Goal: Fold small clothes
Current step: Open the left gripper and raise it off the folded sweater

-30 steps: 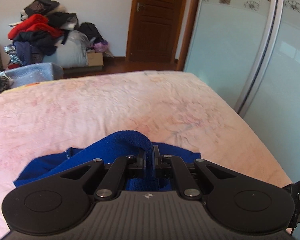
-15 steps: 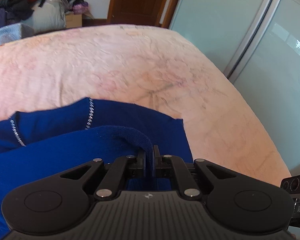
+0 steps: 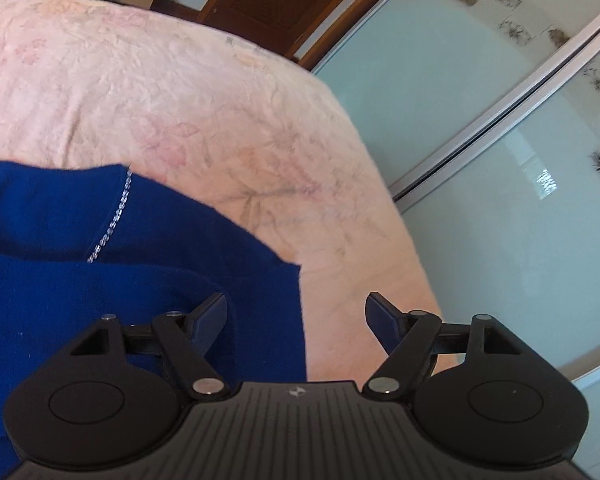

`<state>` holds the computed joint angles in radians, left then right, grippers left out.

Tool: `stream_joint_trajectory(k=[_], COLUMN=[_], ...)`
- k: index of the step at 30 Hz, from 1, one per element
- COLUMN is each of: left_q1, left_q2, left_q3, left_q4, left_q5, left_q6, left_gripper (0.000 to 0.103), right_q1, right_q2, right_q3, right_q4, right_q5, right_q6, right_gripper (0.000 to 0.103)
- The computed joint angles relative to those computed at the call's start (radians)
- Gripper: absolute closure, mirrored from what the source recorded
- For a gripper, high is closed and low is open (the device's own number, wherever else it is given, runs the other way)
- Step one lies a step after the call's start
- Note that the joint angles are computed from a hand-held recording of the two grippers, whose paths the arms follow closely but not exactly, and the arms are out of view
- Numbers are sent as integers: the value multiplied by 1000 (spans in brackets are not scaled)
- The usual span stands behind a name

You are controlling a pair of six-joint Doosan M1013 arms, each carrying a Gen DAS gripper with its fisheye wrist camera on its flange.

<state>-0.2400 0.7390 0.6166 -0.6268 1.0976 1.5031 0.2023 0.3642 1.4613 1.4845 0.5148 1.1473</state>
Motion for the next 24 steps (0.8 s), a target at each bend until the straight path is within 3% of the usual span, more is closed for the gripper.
stream_joint_trajectory(k=[6, 11, 15, 20, 24], left_q1=[28, 42, 55, 85, 99], left_q2=[-59, -131, -196, -234, -242], left_q3=[90, 190, 307, 392, 419], left_q4=[-63, 147, 286, 302, 289], left_q5=[-98, -157, -210, -212, -214], left_q6=[37, -22, -66, -116, -142], left_gripper=[27, 27, 27, 27, 27], right_q1=[3, 10, 21, 35, 53], right_q2=[32, 85, 117, 137, 139], right_q3=[-54, -128, -177, -219, -250], right_q4=[21, -6, -69, -224, -420], right_q5=[38, 138, 167, 173, 163], right_q6=[-101, -80, -23, 72, 161], right_gripper=[1, 6, 12, 17, 28])
